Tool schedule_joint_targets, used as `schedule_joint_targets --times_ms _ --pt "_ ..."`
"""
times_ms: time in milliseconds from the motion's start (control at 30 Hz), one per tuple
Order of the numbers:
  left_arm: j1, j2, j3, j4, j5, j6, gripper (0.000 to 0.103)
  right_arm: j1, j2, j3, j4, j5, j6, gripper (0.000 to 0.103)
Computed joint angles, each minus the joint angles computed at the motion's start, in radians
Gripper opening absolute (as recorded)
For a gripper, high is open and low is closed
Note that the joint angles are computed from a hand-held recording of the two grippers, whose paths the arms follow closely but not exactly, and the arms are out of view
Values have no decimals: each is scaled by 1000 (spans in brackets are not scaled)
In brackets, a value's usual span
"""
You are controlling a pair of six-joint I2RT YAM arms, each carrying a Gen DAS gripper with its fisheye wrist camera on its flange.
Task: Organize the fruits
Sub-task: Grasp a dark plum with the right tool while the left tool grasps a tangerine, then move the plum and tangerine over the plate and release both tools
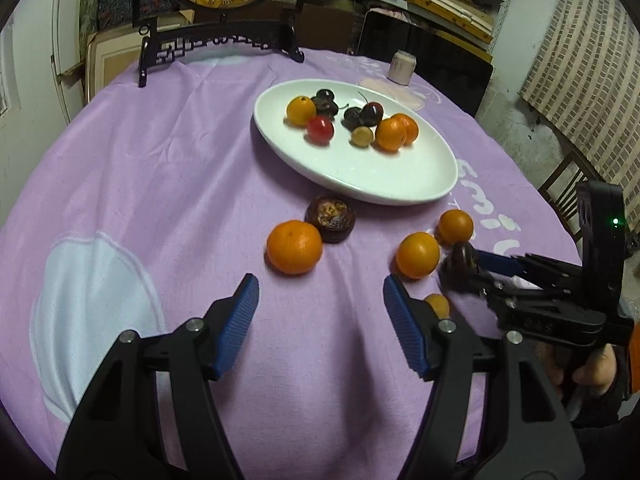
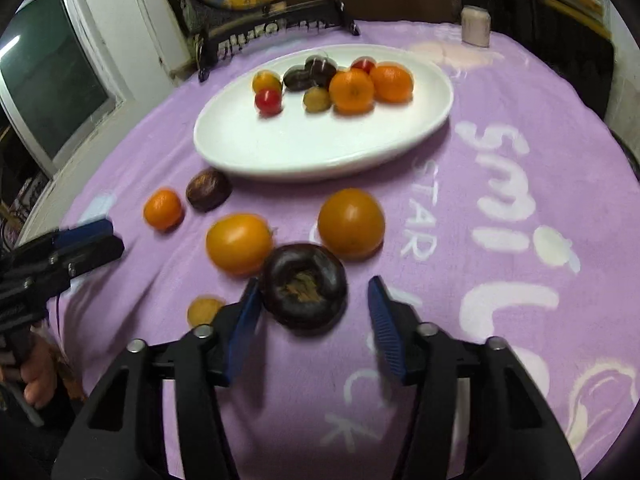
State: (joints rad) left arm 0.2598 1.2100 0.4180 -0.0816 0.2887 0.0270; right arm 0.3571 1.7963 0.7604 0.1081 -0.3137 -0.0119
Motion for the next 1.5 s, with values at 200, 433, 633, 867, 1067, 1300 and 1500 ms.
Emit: schedule_joint_targets --times_ms 200,433,633,867,1067,1300,1500 --pt "-179 46 43 8 -82 -47 66 -64 -61 -48 -17 -51 -16 42" --pt "-369 256 159 64 -231 -90 66 -178 -133 -107 -31 -116 -47 42" --pt "-399 398 241 61 -248 -100 39 -219 -114 -105 -51 -156 -56 42" --pt "-389 345 215 52 -209 -99 39 -210 -113 -102 -53 -168 -58 42" --pt "-351 219 183 13 -170 -79 39 -175 -118 -78 -80 -139 -60 42" --pt "-186 277 384 -59 -166 -17 39 -108 -135 43 -126 -77 -72 42" --pt "-172 561 744 -134 -183 -43 39 -61 75 389 -221 14 -21 42"
